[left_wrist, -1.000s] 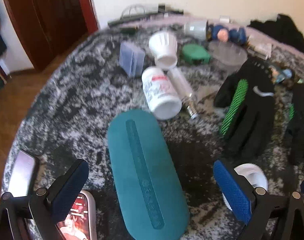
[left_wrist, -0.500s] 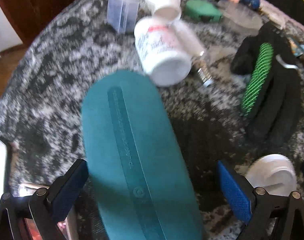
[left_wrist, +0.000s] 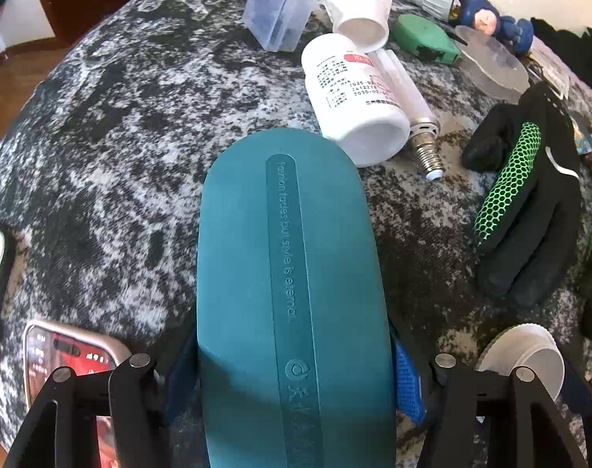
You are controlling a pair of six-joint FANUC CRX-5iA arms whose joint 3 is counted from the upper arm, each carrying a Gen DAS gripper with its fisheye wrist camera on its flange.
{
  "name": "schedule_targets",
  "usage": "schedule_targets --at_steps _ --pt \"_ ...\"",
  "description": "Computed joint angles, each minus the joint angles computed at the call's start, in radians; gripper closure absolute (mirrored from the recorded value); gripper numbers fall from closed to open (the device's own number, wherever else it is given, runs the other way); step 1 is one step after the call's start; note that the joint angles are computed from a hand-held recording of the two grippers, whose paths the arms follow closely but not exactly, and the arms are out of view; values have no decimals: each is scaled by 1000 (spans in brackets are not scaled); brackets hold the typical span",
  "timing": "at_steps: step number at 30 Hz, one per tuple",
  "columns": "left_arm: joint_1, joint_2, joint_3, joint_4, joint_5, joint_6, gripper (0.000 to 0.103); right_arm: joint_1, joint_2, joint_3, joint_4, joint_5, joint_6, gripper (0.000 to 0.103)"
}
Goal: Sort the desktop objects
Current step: 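Carry the teal case and white cap over the pink box with both tools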
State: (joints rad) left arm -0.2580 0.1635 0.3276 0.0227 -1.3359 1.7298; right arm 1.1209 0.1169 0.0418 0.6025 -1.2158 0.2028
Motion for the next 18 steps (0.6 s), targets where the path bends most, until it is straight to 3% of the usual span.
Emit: schedule_targets --at_steps 6,18 --pt "-53 -52 -2 -50 28 -1 34 14 -26 -12 36 -1 -31 43" --pt "-102 -171 -35 -32 101 -29 34 91 -103 -39 158 -59 -106 43"
